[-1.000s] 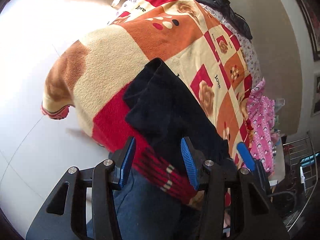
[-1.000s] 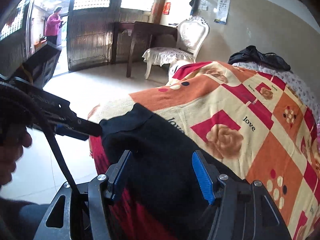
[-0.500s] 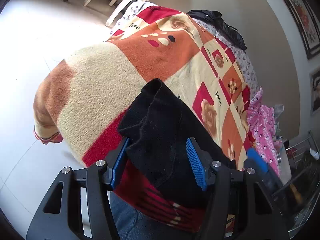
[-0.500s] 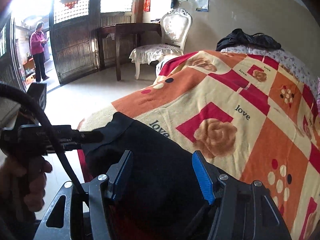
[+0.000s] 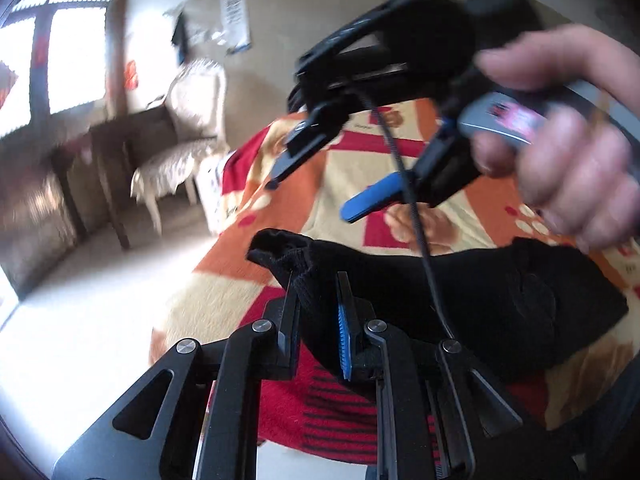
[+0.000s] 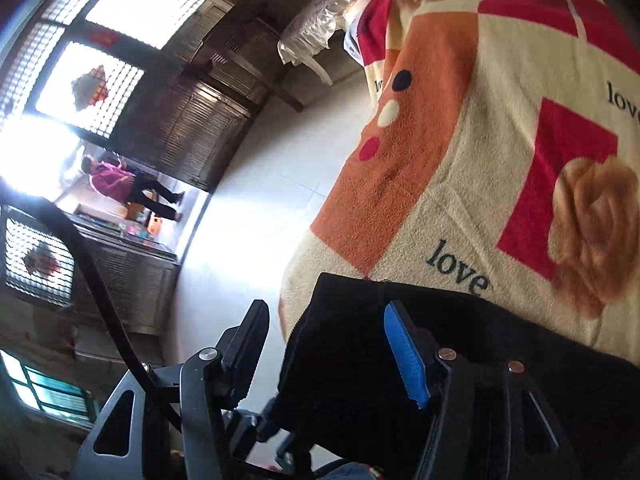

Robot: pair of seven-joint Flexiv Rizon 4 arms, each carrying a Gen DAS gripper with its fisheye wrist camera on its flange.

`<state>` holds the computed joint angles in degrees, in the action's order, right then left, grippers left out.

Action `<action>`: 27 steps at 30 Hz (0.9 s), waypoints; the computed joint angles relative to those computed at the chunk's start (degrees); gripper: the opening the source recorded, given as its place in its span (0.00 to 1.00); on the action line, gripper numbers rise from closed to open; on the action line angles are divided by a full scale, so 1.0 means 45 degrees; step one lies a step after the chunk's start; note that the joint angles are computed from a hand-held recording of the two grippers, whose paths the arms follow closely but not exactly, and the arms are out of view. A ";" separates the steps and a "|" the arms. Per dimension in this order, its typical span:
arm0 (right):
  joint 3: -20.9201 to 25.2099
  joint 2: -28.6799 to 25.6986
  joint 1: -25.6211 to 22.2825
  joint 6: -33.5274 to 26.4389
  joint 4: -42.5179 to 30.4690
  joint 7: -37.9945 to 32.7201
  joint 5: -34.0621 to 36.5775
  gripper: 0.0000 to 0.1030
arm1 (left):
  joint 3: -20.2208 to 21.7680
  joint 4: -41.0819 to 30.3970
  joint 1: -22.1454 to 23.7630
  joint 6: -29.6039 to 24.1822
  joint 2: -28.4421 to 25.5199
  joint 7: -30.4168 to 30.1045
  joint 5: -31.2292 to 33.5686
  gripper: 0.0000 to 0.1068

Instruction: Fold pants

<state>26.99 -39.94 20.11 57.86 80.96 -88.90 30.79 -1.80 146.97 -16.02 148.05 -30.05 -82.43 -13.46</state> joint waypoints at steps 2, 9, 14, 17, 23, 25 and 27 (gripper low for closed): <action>0.0281 -0.0021 -0.0507 -0.0728 -0.0159 -0.0210 0.0331 0.57 | 0.0115 -0.0077 -0.0465 0.0243 -0.0093 0.0717 -0.0115 0.13; -0.1058 0.1064 0.0706 -0.2080 0.0478 -0.0623 -0.1854 0.57 | 0.0008 -0.0418 -0.1920 0.0998 -0.0476 0.3234 -0.0935 0.13; -0.2027 0.1733 0.1735 -0.1963 0.1641 0.0049 -0.4302 0.55 | -0.0326 -0.0542 -0.2389 0.0625 -0.0194 0.4054 -0.1611 0.13; -0.1958 0.2115 0.1325 -0.1420 0.2441 0.0589 -0.4336 0.11 | -0.0527 -0.0597 -0.2674 0.0372 0.0248 0.4440 -0.1705 0.07; -0.1439 0.3667 -0.0521 0.0238 0.4783 0.0035 -0.2406 0.09 | -0.1133 -0.1262 -0.3299 -0.0293 0.0530 0.4783 -0.1062 0.06; -0.1254 0.4171 -0.1446 0.0520 0.5579 -0.0532 -0.1133 0.09 | -0.1313 -0.1660 -0.3490 -0.0917 0.0510 0.4911 -0.0945 0.06; -0.1306 0.4508 -0.1924 0.0786 0.6122 -0.0893 -0.0397 0.09 | -0.1408 -0.2131 -0.3932 -0.1366 0.0352 0.5210 -0.0982 0.06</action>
<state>21.11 -19.65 11.45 61.40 108.51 -92.91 29.01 -8.14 137.38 -33.71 141.90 -28.47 -58.98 -17.88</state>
